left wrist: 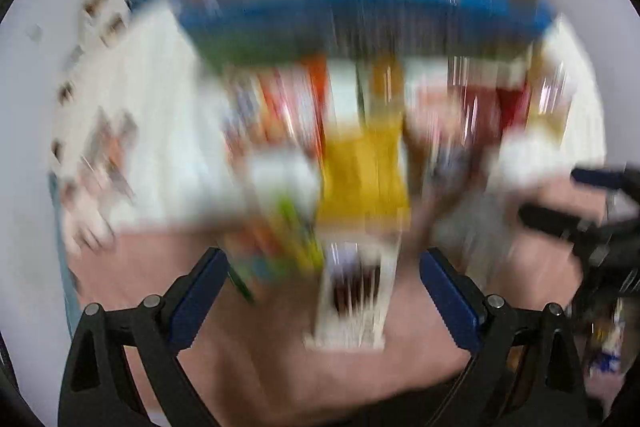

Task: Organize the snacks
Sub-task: 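Grasp the Franzzi cookie pack with the left tool while the right grasps the white wrapper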

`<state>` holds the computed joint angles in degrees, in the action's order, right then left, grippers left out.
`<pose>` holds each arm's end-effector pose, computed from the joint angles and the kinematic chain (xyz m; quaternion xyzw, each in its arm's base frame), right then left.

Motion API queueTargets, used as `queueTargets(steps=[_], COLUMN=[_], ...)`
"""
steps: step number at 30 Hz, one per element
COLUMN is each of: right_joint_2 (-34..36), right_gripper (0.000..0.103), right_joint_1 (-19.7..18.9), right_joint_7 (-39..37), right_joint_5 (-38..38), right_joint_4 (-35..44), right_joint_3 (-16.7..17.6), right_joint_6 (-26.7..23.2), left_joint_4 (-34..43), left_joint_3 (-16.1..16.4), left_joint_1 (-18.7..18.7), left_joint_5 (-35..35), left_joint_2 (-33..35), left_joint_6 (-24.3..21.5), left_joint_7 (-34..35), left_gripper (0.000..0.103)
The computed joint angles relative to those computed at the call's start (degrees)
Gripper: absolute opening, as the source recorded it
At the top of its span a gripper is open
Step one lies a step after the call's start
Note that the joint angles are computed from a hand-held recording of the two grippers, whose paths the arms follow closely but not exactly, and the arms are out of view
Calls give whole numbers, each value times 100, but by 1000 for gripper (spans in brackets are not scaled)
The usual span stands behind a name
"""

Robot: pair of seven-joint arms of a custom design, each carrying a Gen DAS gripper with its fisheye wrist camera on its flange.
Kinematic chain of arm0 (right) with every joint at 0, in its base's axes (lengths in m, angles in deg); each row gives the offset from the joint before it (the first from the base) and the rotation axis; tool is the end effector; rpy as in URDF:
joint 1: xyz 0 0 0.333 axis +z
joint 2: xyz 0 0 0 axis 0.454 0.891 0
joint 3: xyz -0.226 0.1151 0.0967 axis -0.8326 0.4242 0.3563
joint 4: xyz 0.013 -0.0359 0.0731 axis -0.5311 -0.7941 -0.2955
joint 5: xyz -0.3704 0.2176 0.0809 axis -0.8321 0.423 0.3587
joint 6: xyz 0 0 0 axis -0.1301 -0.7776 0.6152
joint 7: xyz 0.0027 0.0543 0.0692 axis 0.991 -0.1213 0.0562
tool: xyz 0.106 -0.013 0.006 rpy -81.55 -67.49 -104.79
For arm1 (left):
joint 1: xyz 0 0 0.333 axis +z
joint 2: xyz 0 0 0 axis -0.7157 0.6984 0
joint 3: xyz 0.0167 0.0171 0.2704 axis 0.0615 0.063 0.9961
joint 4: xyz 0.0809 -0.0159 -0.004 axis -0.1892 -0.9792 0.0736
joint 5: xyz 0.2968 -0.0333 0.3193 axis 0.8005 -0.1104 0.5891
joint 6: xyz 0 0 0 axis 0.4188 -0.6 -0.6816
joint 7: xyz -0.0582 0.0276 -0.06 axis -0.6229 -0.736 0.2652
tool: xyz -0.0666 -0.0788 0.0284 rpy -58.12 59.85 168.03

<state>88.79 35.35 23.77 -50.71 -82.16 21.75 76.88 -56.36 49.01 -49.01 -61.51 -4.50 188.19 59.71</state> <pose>0.6890 0.1491 0.4569 -0.7893 0.6058 0.0277 0.0963 0.6056 -0.1164 0.4517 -0.7068 0.7057 -0.0340 0.0340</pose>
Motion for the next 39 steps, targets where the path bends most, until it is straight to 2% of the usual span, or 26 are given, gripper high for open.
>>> queueTargets(steps=[4,6,7,8,9,13,16,18,19,21,28,30,34,35,36,39], right_joint_2=[89,187,250,297,334,225,-47,-115,-126,-156,-59,-100,-295,-313,-345,-650], right_gripper=[103,102,101,99,94,59,58,60,68,79,80,78,62,58,54,49], right_joint_1=[10,25,29,41,62,76,-63,-176,-201,-225,-120,-91,10,50,83,60], right_joint_7=[-85,-139,-164,-163,-161,13,479,571,570,596,865,936,1083,1126,1164,1067], right_joint_5=[-139,-178,-170,-185,-223,-227,122,478,572,706,433,353,87,-1,-65,-15], right_joint_4=[-384,-421,-415,-404,-403,-663,-1034,-1157,-1203,-1300,-1261,-1322,-1660,-1712,-1780,-2377], right_joint_3=[-15,0,15,21,26,9,-40,-20,-13,-9,-23,-24,-29,-26,-20,-25], right_joint_6=[-154,-195,-214,-217,-206,-48,-117,-273,-278,-203,-19,65,301,376,464,862], left_joint_4=[-353,-329,-294,-243,-185,-383,-497,-390,-322,-210,309,105,-95,-329,-371,-545], left_joint_3=[-84,-97,-93,-77,-51,99,151,136,123,99,69,46,25,-79,0,-43], left_joint_1=[-110,-163,-180,-187,-192,21,159,174,151,81,-159,-218,-277,-178,-280,-311], left_joint_5=[-89,-95,-120,-162,-167,-929,-1378,-1390,-1275,-968,-327,-296,-200,-194,-182,-60], left_joint_2=[250,428,519,607,679,552,555,722,801,918,1345,1212,944,696,647,352], left_joint_6=[-152,-88,-32,-1,6,287,422,380,372,381,379,476,492,465,515,481], left_joint_7=[207,219,200,111,-47,-554,-878,-933,-962,-973,-1192,-1301,-1451,-1469,-1483,-1537], left_gripper=[98,94,82,62,57,57,59,59,59,59,58,57,56,56,56,56])
